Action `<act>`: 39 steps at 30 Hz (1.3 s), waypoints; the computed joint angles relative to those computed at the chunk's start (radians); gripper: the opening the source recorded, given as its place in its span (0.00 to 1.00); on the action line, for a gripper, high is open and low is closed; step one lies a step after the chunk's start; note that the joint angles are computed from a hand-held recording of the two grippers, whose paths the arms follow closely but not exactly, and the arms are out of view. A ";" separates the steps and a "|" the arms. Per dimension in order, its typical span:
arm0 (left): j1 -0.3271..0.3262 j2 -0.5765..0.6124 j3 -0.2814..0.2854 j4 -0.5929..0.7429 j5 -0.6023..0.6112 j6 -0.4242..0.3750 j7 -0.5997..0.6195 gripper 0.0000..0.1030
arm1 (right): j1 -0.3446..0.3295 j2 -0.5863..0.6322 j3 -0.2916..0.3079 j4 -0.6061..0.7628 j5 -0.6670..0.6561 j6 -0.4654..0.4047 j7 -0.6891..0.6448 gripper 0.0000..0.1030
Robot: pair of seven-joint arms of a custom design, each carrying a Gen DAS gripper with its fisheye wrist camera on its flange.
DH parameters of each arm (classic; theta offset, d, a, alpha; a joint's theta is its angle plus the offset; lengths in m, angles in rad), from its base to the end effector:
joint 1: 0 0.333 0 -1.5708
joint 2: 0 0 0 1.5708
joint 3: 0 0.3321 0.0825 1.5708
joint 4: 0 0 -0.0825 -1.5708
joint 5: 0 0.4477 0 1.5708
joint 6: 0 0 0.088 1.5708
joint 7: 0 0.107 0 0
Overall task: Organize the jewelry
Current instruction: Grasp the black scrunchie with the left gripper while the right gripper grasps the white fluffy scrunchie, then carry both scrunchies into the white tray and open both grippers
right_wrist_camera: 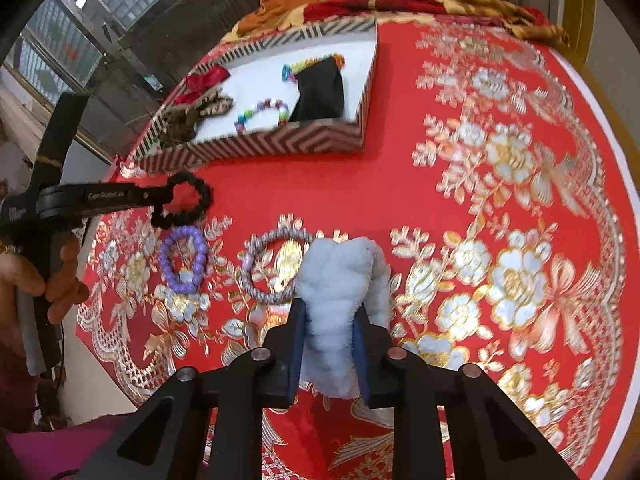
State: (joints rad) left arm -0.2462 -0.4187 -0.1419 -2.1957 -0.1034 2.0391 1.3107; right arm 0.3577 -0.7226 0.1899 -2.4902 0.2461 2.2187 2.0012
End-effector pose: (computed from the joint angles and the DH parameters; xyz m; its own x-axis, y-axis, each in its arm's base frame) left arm 0.4663 -0.2053 0.5762 -0.1009 -0.9890 0.1078 -0.9691 0.0732 -0.2356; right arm 0.3554 0.2371 0.5664 0.0449 -0.9582 -0.2824 -0.9394 0.0557 -0.3382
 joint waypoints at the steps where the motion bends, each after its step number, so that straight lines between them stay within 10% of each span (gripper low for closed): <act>1: 0.000 -0.009 0.003 -0.001 -0.005 0.000 0.000 0.08 | -0.001 -0.002 -0.005 0.004 0.000 0.003 -0.005 0.17; 14: -0.002 -0.070 0.013 0.027 -0.012 0.009 -0.006 0.08 | -0.033 0.022 -0.007 0.065 -0.028 0.047 -0.066 0.16; 18: -0.003 -0.074 0.017 0.020 -0.018 0.001 -0.013 0.08 | -0.043 0.017 -0.002 0.048 -0.053 0.004 -0.052 0.44; 39: 0.001 -0.039 0.017 0.079 -0.015 -0.002 -0.003 0.08 | -0.058 0.041 -0.013 0.074 -0.074 0.069 -0.064 0.27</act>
State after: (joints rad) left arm -0.2448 -0.4580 -0.1247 -2.1166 -0.1187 2.0374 1.3078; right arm 0.3000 -0.6816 0.1773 -2.4158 0.1724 2.2878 1.9369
